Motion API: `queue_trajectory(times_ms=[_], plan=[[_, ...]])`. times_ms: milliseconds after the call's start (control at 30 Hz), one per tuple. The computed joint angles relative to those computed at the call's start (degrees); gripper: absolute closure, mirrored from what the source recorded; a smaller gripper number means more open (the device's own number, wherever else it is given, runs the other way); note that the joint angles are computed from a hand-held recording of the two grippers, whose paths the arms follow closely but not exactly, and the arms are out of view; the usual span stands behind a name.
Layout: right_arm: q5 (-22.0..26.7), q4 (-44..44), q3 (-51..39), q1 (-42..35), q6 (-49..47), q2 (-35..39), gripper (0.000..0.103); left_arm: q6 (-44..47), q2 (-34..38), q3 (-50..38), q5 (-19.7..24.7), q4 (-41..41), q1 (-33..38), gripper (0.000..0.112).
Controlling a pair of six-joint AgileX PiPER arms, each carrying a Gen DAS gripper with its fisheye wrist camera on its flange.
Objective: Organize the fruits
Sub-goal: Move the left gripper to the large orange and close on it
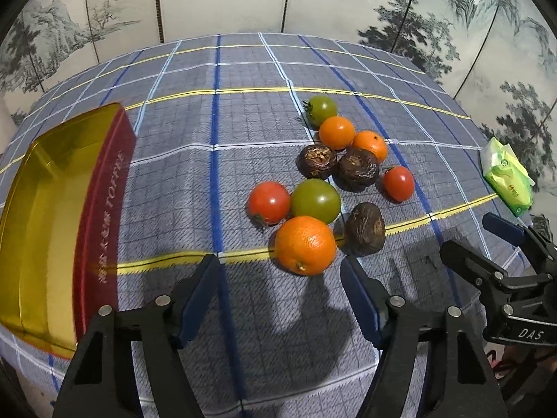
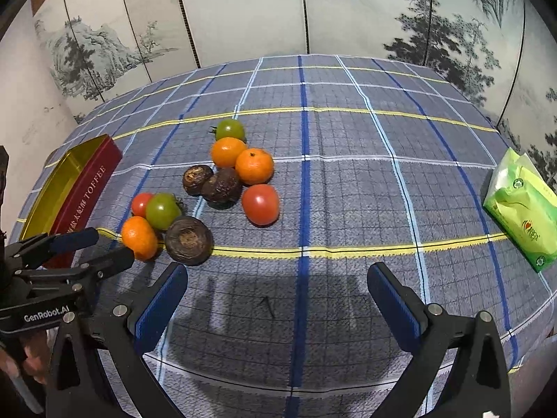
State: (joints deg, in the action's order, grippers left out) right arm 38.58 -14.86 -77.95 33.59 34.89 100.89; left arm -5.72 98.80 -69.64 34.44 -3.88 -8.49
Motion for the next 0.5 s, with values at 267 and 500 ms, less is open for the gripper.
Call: queue_trajectory(times_ms=[267,500], plan=[[-0.7,1.1,0.8,-1.7,-1.0,1.0,0.0,1.4,3.2,-2.1,0.5,-0.8,-0.9,0.049],[-0.6,2.1,0.6,-2.1,-2.4,2.1,0.0,2.7,5.3,-3.6,0.8,-2.1,-1.1,0.067]])
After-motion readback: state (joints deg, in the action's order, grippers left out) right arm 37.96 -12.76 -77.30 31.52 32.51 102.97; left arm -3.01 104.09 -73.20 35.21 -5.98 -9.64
